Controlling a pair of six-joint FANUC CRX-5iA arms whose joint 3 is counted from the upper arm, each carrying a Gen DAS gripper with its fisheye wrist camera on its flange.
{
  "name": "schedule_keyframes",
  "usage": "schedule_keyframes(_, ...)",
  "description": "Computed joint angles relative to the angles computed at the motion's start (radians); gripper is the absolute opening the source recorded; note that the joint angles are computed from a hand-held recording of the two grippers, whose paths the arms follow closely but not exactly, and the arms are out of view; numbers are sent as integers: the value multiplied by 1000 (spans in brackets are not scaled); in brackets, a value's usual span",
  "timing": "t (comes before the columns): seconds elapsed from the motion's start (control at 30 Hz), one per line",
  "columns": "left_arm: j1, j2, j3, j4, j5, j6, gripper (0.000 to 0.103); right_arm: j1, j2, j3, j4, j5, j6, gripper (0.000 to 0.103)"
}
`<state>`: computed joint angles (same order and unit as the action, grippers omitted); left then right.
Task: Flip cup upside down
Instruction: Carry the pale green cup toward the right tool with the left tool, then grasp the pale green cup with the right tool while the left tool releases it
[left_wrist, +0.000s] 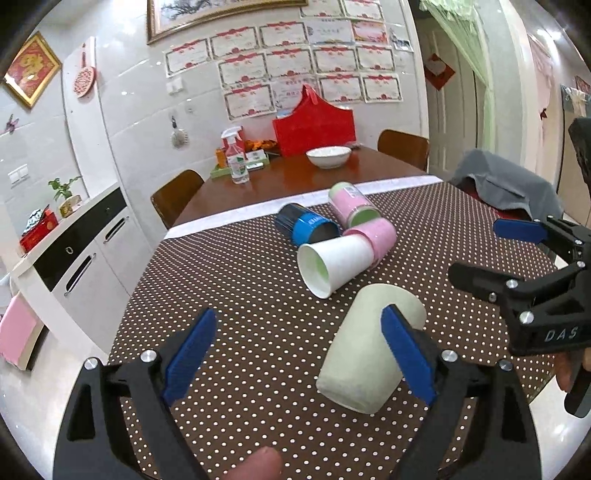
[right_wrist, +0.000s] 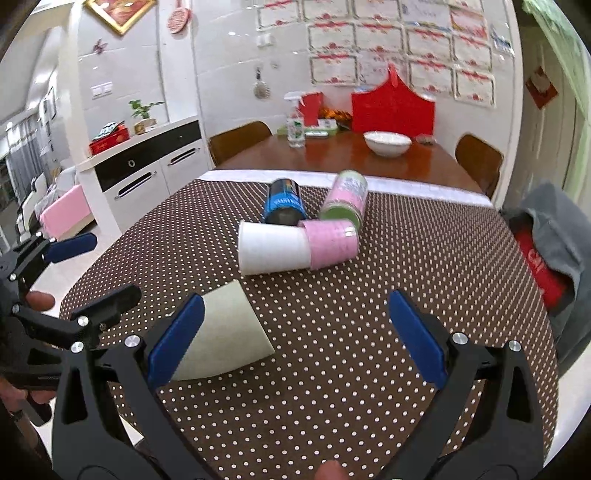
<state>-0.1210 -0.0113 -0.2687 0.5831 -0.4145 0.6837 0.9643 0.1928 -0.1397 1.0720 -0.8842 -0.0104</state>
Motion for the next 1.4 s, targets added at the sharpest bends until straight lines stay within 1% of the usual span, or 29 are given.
schedule_keyframes(0.13,9,-26,-32,30,35,-9,89,1,14,7,40,-8,32,97)
schedule_keyframes(0.23,11,-43,-57,39,77,-12,89,-18,-14,-51,148,68,4,97)
schedule_keyframes(0.3,12,-55,-78,44,115,-17,89,-12,-6,-36,137,49,59,97)
schedule_keyframes(0.33,13,-59,-85,48,124,-19,89,-11,-2,-25,114,52,105,97)
schedule_keyframes(0.4,22,-66,-94,53,130,-8,89,-16,-11,-17,58,106,194,97)
schedule_keyframes(0.47,32,-69,-102,73,127,-11,89,-18,-11,-11,41,130,251,97)
schedule_keyframes(0.5,36,-72,-109,82,129,-12,89,-20,-10,-4,14,155,317,97)
schedule_keyframes(0.6,47,-81,-126,103,137,-12,89,-16,7,29,-56,169,471,97)
schedule_keyframes(0.7,59,-85,-136,116,138,-13,89,-15,29,79,-168,178,655,97)
schedule_keyframes(0.77,65,-81,-138,127,132,-17,89,-15,48,123,-265,179,799,97)
schedule_keyframes(0.8,68,-79,-138,130,130,-17,89,-14,62,157,-337,174,907,97)
schedule_keyframes(0.83,72,-77,-141,137,127,-21,89,-14,73,183,-385,166,987,97)
schedule_keyframes(0.87,75,-77,-145,143,125,-28,89,-13,84,210,-429,154,1065,97)
schedule_keyframes(0.9,82,-71,-139,127,118,-11,89,-14,96,241,-480,136,1145,97)
schedule_keyframes(0.93,86,-68,-135,114,115,2,89,-17,118,293,-547,99,1255,97)
schedule_keyframes(1.0,95,-61,-131,94,110,25,89,-23,152,365,-619,44,1383,97)
schedule_keyframes(1.1,106,-53,-127,71,102,59,89,-37,226,516,-735,-87,1605,97)
schedule_keyframes(1.17,113,-46,-121,53,95,81,89,-45,286,619,-782,-179,1717,97)
schedule_keyframes(1.2,117,-41,-115,39,90,97,89,-47,300,643,-792,-203,1745,97)
schedule_keyframes(1.3,128,-25,-98,-2,68,140,89,-60,387,790,-824,-333,1871,97)
schedule_keyframes(1.37,134,-17,-96,-7,62,147,89,-63,459,912,-842,-435,1957,97)
schedule_keyframes(1.4,137,-12,-93,-10,56,154,89,-63,485,954,-843,-470,1983,97)
